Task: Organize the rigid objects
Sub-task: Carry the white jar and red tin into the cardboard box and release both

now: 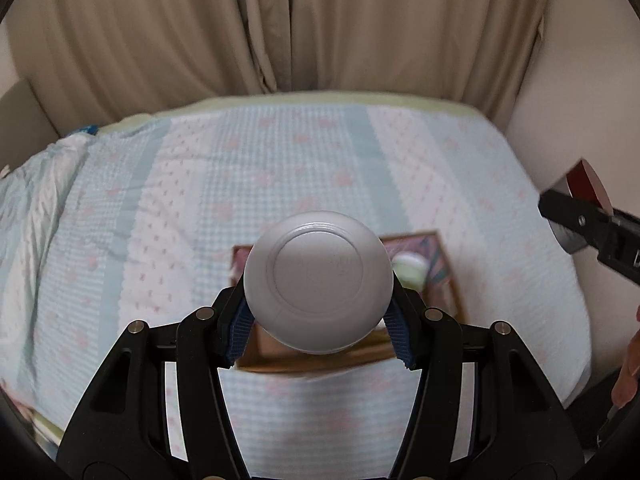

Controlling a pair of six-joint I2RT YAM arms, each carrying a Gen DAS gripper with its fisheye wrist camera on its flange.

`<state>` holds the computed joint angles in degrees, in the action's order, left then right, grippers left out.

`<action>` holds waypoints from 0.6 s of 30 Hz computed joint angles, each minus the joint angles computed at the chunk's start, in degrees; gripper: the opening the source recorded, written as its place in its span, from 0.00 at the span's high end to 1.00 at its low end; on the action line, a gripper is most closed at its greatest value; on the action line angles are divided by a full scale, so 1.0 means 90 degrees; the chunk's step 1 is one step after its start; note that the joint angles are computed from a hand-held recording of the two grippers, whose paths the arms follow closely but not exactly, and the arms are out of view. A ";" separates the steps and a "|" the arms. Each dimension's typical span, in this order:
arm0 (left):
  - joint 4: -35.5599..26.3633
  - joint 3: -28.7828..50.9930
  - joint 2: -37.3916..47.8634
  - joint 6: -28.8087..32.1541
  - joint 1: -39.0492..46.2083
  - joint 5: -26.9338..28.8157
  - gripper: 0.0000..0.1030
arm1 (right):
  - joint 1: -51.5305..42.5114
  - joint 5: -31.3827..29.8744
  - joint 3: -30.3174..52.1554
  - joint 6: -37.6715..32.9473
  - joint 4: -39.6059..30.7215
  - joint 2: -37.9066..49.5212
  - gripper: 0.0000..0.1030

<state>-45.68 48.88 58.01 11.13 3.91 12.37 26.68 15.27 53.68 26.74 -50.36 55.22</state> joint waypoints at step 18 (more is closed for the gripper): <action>0.2244 -0.1289 0.2608 0.1886 0.1030 0.0535 0.48 | 0.0923 -0.0758 -0.0908 0.1627 0.2498 0.3494 0.52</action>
<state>-25.49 37.28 81.48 28.10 13.18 17.19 34.99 8.44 45.50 41.38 -27.87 86.67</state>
